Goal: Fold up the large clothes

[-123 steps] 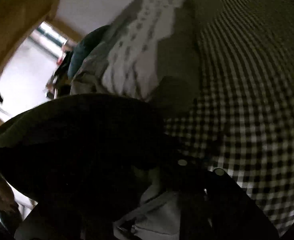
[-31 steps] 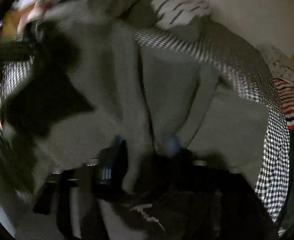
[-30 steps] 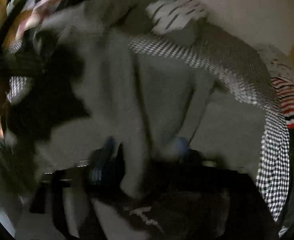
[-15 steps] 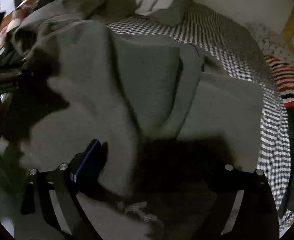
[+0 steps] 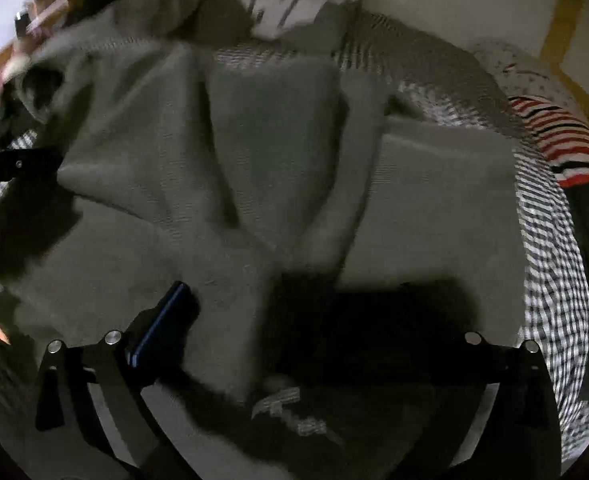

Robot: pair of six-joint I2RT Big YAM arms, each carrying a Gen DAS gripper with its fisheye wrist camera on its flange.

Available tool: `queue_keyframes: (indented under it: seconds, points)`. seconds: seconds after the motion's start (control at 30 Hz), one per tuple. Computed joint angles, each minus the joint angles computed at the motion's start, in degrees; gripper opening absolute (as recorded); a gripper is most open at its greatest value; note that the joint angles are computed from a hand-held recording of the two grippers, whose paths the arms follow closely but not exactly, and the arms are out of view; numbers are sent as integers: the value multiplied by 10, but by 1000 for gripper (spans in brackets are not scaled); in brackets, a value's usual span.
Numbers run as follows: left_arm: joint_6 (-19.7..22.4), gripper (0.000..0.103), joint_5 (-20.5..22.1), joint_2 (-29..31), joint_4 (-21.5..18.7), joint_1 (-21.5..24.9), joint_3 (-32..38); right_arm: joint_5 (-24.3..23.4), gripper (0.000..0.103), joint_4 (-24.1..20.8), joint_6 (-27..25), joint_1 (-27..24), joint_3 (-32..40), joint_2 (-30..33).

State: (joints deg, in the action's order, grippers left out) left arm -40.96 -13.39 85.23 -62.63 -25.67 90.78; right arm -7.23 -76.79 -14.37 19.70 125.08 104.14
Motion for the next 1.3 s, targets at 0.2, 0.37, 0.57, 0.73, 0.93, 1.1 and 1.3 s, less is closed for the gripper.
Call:
queue_keyframes:
  seconds: [0.2,0.37,0.57,0.73,0.93,1.1,1.3]
  points:
    - [57,98,-117,-131,62,-31,-136,-47,100,72,-69,-22,-183,-124]
    - [78,98,-181,-237,110,-64,-269,-87,100,105,-88,-46,-303,-211]
    - [42,98,-170,-298,131,-96,-373,-123,100,135,-123,-89,-394,-268]
    - [-41,98,-212,-354,127,-139,-458,-142,99,136,-148,-125,-446,-287]
    - [-56,98,-208,-398,224,-154,-557,-142,100,173,-171,-131,-506,-323]
    - [-87,98,-281,-412,285,-195,-595,-170,100,166,-167,-153,-534,-347]
    - [-208,98,-249,-407,269,-231,-621,-158,100,141,-169,-175,-556,-347]
